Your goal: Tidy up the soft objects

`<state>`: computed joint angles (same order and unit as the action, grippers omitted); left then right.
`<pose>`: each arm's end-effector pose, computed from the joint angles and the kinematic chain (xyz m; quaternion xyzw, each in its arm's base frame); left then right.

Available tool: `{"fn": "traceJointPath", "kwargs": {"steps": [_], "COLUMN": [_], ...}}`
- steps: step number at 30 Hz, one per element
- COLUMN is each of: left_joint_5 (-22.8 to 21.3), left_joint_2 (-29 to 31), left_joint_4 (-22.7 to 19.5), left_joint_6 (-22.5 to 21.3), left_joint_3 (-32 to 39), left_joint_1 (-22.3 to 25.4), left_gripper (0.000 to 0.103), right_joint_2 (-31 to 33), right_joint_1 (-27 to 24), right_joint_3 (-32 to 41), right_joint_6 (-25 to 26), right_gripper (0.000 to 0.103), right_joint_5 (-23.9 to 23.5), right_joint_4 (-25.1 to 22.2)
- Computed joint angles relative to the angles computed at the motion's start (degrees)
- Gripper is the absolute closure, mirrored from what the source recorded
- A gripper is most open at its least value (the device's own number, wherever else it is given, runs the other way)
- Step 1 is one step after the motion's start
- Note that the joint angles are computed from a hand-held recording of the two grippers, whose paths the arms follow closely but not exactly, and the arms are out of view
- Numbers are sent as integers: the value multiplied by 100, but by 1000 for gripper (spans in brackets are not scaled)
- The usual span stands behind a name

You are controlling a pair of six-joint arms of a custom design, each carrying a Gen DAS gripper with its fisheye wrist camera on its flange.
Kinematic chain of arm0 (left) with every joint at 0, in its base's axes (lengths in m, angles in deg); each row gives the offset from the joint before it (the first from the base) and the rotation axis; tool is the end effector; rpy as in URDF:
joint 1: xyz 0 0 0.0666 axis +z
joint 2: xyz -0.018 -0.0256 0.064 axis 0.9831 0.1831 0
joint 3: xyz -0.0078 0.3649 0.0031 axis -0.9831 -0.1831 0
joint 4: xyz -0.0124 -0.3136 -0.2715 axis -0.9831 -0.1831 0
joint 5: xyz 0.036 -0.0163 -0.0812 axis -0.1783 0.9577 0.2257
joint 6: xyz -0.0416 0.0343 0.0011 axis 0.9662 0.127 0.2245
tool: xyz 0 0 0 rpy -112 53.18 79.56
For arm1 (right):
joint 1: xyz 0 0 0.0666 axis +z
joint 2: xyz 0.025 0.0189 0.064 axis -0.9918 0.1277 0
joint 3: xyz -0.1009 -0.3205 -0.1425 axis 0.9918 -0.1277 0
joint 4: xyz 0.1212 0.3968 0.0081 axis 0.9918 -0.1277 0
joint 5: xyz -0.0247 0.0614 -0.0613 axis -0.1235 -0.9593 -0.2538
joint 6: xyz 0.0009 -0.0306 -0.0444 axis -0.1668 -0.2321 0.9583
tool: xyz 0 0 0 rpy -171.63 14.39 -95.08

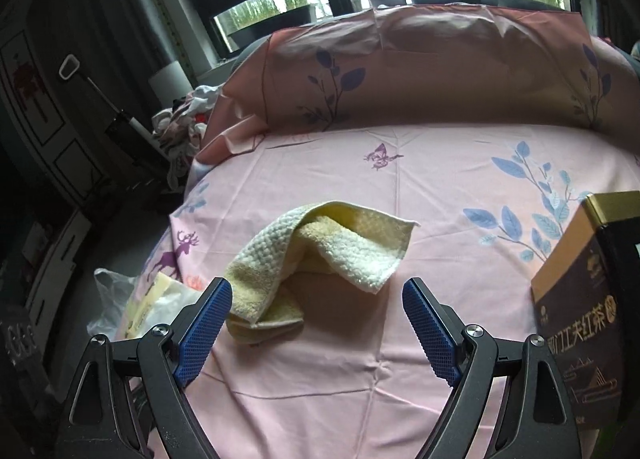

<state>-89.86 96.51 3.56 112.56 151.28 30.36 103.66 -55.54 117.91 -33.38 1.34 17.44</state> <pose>0.3603 -0.4039 0.5049 -0.0028 0.9179 -0.2046 0.3401 0.3898 0.1929 0.5188 0.0637 0.9146 0.1273 0.3786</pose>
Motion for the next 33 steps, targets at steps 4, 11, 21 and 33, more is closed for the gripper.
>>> {"fn": "traceJointPath", "kwargs": {"steps": [4, 11, 21, 33], "left_joint_5": [137, 318, 370, 802], "left_joint_2": [176, 365, 445, 89], "left_joint_4": [-194, -415, -563, 262], "left_joint_6": [15, 108, 95, -692], "left_joint_3": [146, 292, 374, 309], "left_joint_1": [79, 162, 98, -568], "left_gripper": [14, 14, 16, 72], "right_joint_2": [817, 1956, 731, -1439], "right_joint_1": [-238, -384, -435, 80], "right_joint_3": [599, 1373, 61, -1157], "right_joint_6": [-41, 125, -310, -427], "right_gripper": [15, 15, 79, 79], "right_joint_5": [-218, -626, -1449, -1677], "right_joint_4": [-230, -514, 311, 659]}}
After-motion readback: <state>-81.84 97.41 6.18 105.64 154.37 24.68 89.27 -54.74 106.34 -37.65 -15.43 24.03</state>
